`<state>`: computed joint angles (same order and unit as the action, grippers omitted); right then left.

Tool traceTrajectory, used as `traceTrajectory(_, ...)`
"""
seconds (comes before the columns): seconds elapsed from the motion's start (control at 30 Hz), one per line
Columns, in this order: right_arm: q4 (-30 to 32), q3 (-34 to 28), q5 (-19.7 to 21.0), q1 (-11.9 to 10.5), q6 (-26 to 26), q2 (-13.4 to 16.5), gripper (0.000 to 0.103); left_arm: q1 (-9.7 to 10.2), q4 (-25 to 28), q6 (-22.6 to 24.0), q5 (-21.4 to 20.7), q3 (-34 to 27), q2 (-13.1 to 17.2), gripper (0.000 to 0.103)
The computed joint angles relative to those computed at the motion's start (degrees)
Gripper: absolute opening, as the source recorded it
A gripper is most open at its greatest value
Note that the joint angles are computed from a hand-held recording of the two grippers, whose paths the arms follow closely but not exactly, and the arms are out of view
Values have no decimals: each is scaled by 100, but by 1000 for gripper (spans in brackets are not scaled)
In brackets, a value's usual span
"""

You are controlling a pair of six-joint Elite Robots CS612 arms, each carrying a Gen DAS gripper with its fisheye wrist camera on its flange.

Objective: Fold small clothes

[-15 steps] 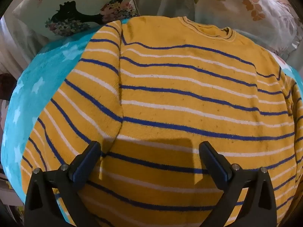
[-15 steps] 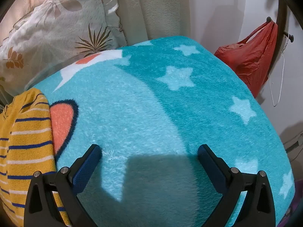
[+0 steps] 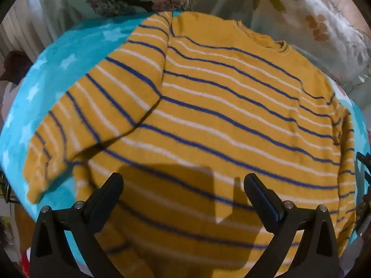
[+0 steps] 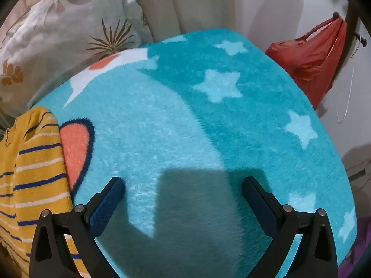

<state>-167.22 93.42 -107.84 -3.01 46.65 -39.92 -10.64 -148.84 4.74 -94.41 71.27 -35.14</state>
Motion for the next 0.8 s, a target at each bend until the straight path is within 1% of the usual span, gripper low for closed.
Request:
traceTrajectory(0.07,1,4,47,-13,75,-2,103,25,-332,64,-37,276,-135,103)
traceTrajectory(0.13,106,18,126,-14,210,-40,102,15,-538,48,-7,461,-254,103)
traceTrajectory(0.2,214,41,189,4,497,-115,94,-10,-629,77,21,539,-329,103)
traceTrajectory(0.23,149,77,141,47,615,-165,90,-42,-657,146,109,567,-355,103)
traceTrajectory(0.3,-259,188,-172,216,701,-270,90,-63,-829,259,84,646,-389,103)
traceTrajectory(0.33,-434,207,-289,310,669,-312,90,-68,-856,292,63,630,-386,103)
traceTrajectory(0.37,-557,197,-306,399,603,-342,90,-99,-932,317,82,659,-391,103)
traceTrajectory(0.43,-847,160,-85,558,393,-378,90,-142,-1088,450,57,771,-433,103)
traceTrajectory(0.5,-1102,64,157,706,150,-348,90,-199,-1318,460,44,913,-463,103)
traceTrajectory(0.57,-1141,-94,271,861,-143,-290,90,-263,-1443,529,93,1009,-490,103)
traceTrajectory(0.6,-1137,-152,247,928,-241,-261,90,-267,-1494,593,29,1053,-515,103)
traceTrajectory(0.67,-1069,-299,74,1069,-376,-185,90,-271,-1605,667,2,1144,-546,103)
traceTrajectory(0.73,-944,-401,-41,1141,-424,-155,90,-275,-1628,688,4,1180,-572,103)
traceTrajectory(0.8,-901,-434,25,1169,-371,-130,90,-257,-1603,686,-62,1192,-586,103)
